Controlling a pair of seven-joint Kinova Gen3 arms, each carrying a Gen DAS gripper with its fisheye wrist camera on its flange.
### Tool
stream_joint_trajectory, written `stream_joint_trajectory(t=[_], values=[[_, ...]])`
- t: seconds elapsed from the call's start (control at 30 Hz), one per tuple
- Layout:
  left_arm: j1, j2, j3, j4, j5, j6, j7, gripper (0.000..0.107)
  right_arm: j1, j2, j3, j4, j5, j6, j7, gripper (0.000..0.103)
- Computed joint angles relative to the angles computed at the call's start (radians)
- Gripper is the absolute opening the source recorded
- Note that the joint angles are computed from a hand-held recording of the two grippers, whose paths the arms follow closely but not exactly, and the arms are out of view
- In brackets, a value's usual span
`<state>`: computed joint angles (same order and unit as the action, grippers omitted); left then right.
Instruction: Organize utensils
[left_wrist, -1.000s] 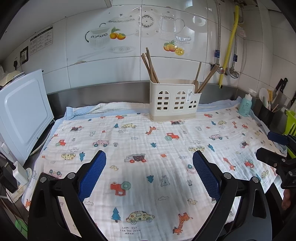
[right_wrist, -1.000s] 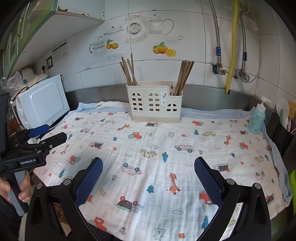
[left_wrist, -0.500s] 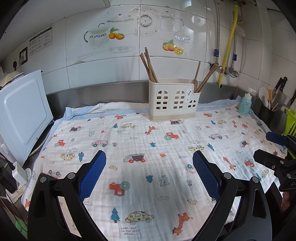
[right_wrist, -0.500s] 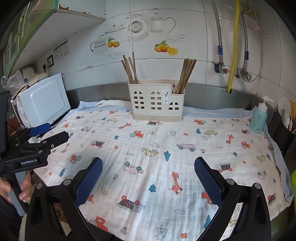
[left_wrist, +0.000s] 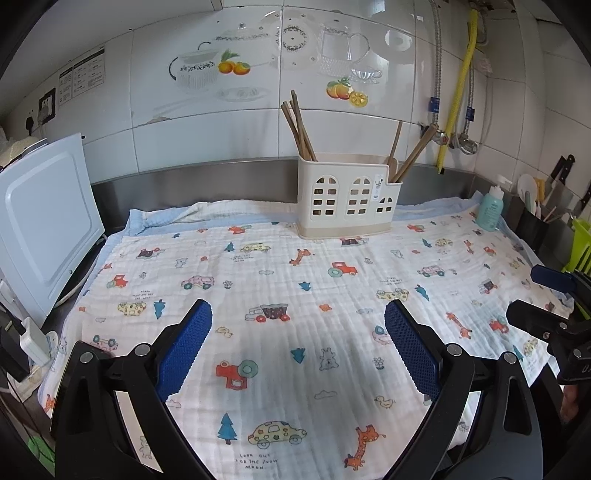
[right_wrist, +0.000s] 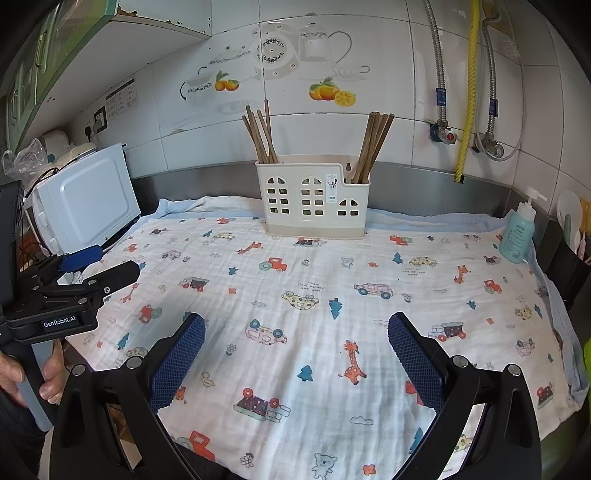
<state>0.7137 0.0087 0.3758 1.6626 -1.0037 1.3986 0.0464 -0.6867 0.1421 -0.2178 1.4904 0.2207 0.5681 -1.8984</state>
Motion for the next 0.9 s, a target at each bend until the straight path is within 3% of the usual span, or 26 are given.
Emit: stream_joint_trajectory(t=[0.9], values=[[0.031,0.014,0.0,0.01,-0.028,0.011,0.004,0.094,-0.002,-0.009,0.002,0.014,0.02,-0.006,-0.029,0.096]])
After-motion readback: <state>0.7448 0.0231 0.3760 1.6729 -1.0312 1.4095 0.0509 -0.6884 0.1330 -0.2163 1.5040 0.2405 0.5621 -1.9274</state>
